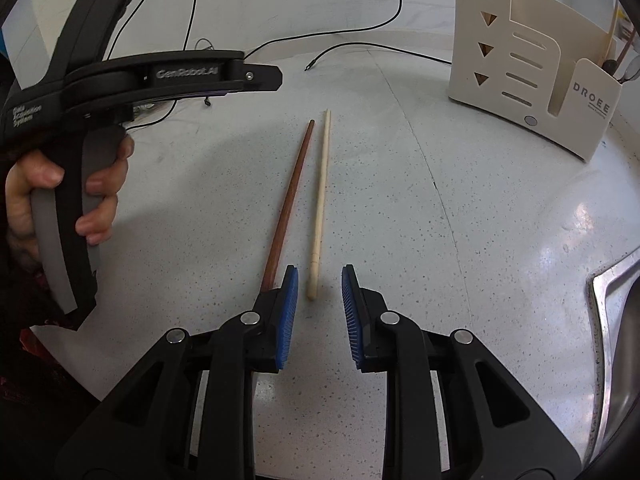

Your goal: Organize utensils

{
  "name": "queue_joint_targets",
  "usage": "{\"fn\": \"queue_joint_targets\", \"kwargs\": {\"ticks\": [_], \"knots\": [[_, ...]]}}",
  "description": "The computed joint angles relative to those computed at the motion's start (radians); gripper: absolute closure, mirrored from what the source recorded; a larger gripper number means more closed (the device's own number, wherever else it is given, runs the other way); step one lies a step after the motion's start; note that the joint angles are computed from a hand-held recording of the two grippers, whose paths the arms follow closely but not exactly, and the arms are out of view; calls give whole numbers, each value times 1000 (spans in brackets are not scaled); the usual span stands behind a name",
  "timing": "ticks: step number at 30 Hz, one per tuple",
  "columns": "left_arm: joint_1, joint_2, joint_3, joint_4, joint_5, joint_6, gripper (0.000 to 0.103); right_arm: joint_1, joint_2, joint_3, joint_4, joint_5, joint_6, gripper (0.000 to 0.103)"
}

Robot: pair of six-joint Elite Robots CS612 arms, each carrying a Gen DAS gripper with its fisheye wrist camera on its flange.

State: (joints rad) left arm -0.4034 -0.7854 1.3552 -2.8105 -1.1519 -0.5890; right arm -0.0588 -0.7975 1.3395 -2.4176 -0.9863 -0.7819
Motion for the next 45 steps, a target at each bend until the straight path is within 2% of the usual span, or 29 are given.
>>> {"fn": "queue_joint_targets", "kwargs": {"ticks": [3, 6, 9, 12, 14, 23, 27, 31, 39, 45], "knots": [[13, 27, -52, 73, -47, -14, 59, -2, 7, -10, 2, -3, 11, 81], [25, 52, -95, 132, -89, -37, 64, -3, 13, -20, 6, 0, 6, 81], [35, 70, -123, 158, -125, -65, 64, -3, 18, -29, 13, 3, 5, 81], [38, 83, -147, 191, -115, -58, 64, -2, 23, -37, 16, 6, 12, 81], [43, 89, -158, 205, -134, -64, 64, -2, 20, -33, 15, 6, 11, 81], [40, 93, -165, 219, -116, -41, 69, 0, 12, -20, 7, 9, 5, 82], [35, 93, -165, 227, -95, -35, 72, 1, 9, -14, -8, -1, 17, 88], [36, 88, -158, 223, -106, -45, 75, -1, 16, -23, -14, -10, 61, 94], [28, 86, -159, 246, -95, -51, 75, -4, 17, -21, -27, -9, 98, 94], [25, 88, -163, 263, -69, -64, 80, -10, 19, -21, -25, 17, 132, 94]]}}
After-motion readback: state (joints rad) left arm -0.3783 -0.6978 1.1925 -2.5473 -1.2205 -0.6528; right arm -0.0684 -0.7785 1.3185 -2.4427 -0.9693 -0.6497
